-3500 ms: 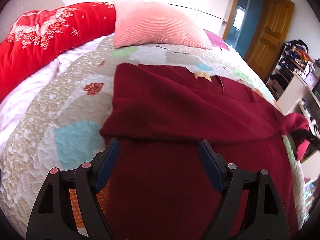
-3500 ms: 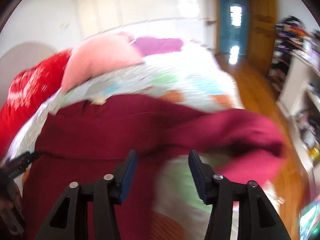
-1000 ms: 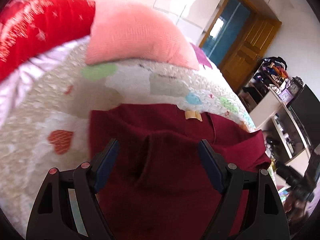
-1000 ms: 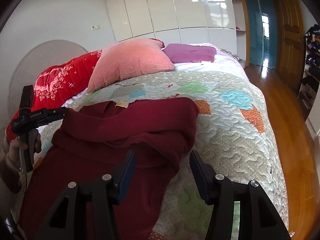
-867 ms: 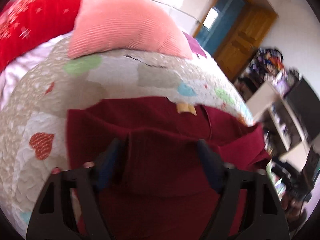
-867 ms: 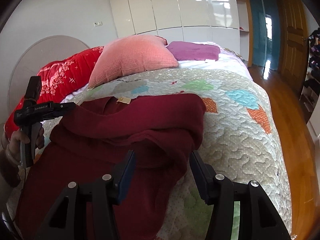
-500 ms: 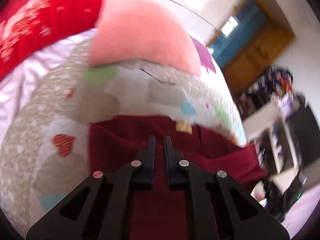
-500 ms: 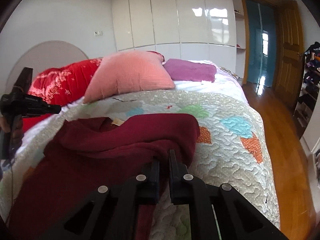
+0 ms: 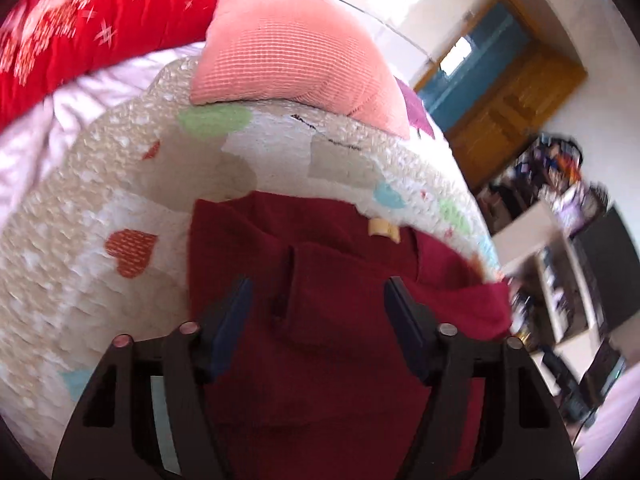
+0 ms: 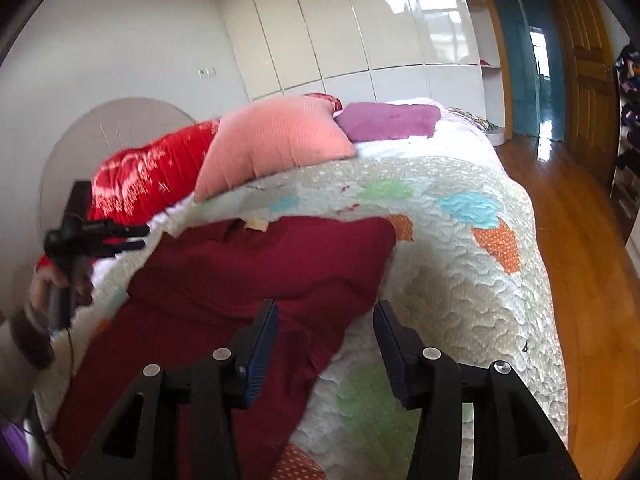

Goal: Fold small clothes

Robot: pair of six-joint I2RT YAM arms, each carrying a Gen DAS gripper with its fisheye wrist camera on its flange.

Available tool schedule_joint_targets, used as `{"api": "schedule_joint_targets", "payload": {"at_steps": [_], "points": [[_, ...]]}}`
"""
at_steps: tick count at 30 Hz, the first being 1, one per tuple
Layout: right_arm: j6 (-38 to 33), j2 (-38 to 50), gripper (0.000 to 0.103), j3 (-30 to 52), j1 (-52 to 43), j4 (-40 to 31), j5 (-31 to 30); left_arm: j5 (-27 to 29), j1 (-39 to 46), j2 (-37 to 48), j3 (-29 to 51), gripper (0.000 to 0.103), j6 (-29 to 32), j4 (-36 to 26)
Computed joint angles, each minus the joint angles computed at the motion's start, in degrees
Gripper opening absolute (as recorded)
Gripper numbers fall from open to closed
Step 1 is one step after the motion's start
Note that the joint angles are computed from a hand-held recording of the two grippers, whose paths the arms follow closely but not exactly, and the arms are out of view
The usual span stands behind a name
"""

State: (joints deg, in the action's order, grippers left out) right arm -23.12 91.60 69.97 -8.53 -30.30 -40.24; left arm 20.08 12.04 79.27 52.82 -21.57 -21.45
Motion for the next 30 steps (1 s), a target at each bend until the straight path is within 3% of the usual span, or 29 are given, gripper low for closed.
{"api": "schedule_joint_targets", "payload": {"at_steps": [6,7,8,9,10,16,19,20,21,22,23,25,27,30], "points": [[1.31,-0.86,0.047,-1.90,3.58,3.42,3.95,-6.31,-6.43,10.28,5.10,0.068,-2.47,-2.48],[1.75,-0.80,0.047,-2.18,4.17,4.42,5.37,-8.16,-7.85,10.63,4.92,0.060,-2.95,-1.47],[2.54,-0.32,0.047,-1.94,4.71,5.31,7.15,-9.64,-8.78,10.55,5.09,0.031,-3.18,-1.32],[3.77,0.33,0.047,-1.48,5.16,5.99,8.86,-8.67,-9.19,10.98,6.25,0.013,-2.90,-2.20],[5.30,1.53,0.047,-0.25,5.39,6.04,10.15,-7.05,-9.02,10.84,6.73,0.010,-2.93,-2.65],[11.68,12.69,0.047,13.85,7.12,1.21,12.01,-9.14,-7.40,-1.22,5.29,0.010,-0.57,-3.69],[13.18,20.03,0.047,22.80,9.83,-2.76,14.78,-6.52,-3.31,-4.09,3.34,0.010,-0.09,-3.91],[12.57,22.80,0.044,26.14,10.72,-4.85,13.60,-5.95,-2.58,-3.98,2.55,0.010,0.05,-3.40],[11.79,25.06,0.024,28.88,11.80,-6.55,13.44,-5.94,-2.14,-3.77,1.58,0.010,-0.13,-2.64],[10.81,26.60,0.012,30.52,13.43,-6.67,15.97,-6.47,-2.18,-2.38,0.77,0.010,-0.42,-1.14],[10.01,26.85,0.005,29.74,15.67,-3.50,22.97,-7.05,-2.46,-1.19,0.28,0.010,-0.49,-0.47],[10.13,29.07,0.005,30.19,18.75,0.61,34.66,-9.64,-3.88,1.08,-0.35,0.010,0.65,0.16],[12.53,31.08,0.005,33.90,18.06,-3.93,31.71,-11.31,-5.27,2.96,-1.24,0.010,0.22,-0.11],[12.01,21.78,0.006,24.72,16.16,-2.21,22.24,-11.26,-4.67,1.80,-5.30,0.010,0.25,2.70]]}}
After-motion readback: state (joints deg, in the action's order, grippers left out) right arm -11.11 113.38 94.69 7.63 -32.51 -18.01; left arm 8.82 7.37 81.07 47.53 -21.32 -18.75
